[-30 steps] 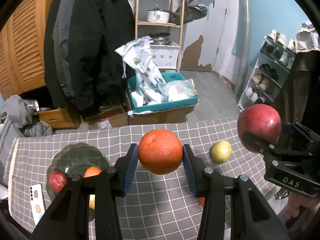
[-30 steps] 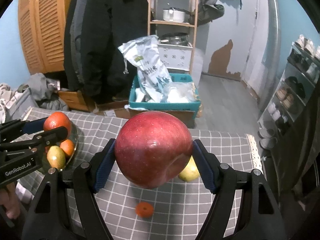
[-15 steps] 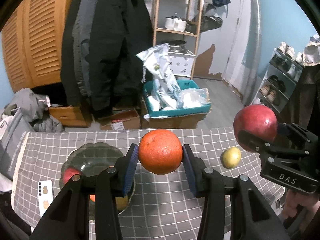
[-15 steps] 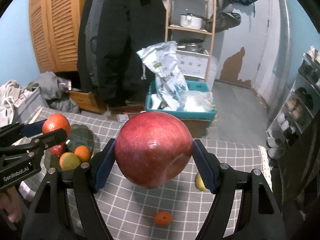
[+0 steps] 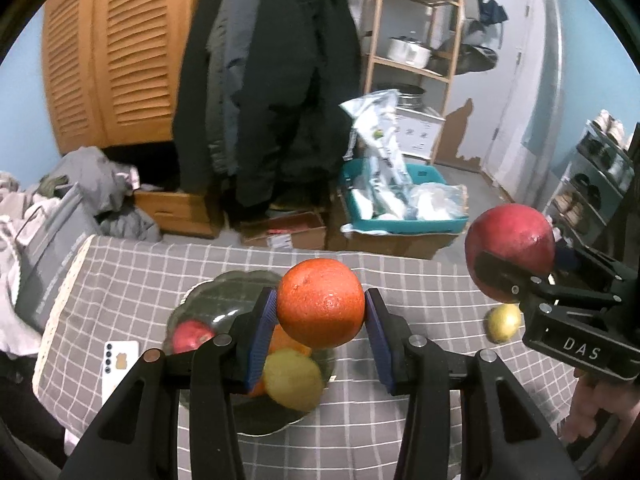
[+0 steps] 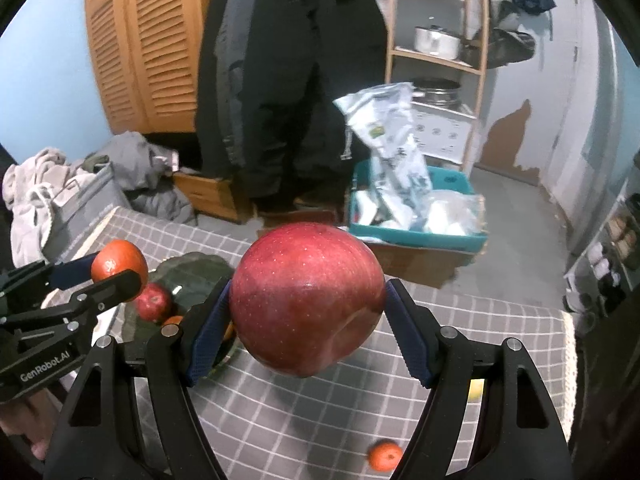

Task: Organize fruits
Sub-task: 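Lift the small orange with the left tool while the right tool carries the apple toward the bowl, then lower the orange and apple into the green bowl and open both tools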

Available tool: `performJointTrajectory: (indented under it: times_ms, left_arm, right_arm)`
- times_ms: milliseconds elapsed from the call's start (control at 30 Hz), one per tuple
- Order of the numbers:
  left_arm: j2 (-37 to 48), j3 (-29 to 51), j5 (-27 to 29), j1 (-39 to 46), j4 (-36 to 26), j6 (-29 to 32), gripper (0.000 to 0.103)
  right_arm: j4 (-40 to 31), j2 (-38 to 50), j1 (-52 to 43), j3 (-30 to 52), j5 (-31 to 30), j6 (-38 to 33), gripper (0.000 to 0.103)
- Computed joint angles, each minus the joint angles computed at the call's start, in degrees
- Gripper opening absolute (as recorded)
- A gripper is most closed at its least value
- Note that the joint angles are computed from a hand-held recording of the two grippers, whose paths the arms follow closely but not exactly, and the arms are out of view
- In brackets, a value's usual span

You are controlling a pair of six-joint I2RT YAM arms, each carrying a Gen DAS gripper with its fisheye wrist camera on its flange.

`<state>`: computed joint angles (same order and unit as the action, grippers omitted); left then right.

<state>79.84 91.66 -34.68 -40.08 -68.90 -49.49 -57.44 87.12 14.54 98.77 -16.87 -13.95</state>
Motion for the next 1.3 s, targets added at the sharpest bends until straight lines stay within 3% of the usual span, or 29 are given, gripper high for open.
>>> performJointTrajectory:
  times_ms: [600,1300]
  left_arm:
    - [-12.7,-18.5,8.2,14.8,3.4,1.9,0.045]
    - [-13.4,-33.5,19.3,26.0,11.4,3.8,0.045]
  right_arm:
    - [2.1,10.1,14.1,1.9,2.6,6.0,0.075]
    - [2.5,23.4,21.3,3.6,3.2,9.5,0.075]
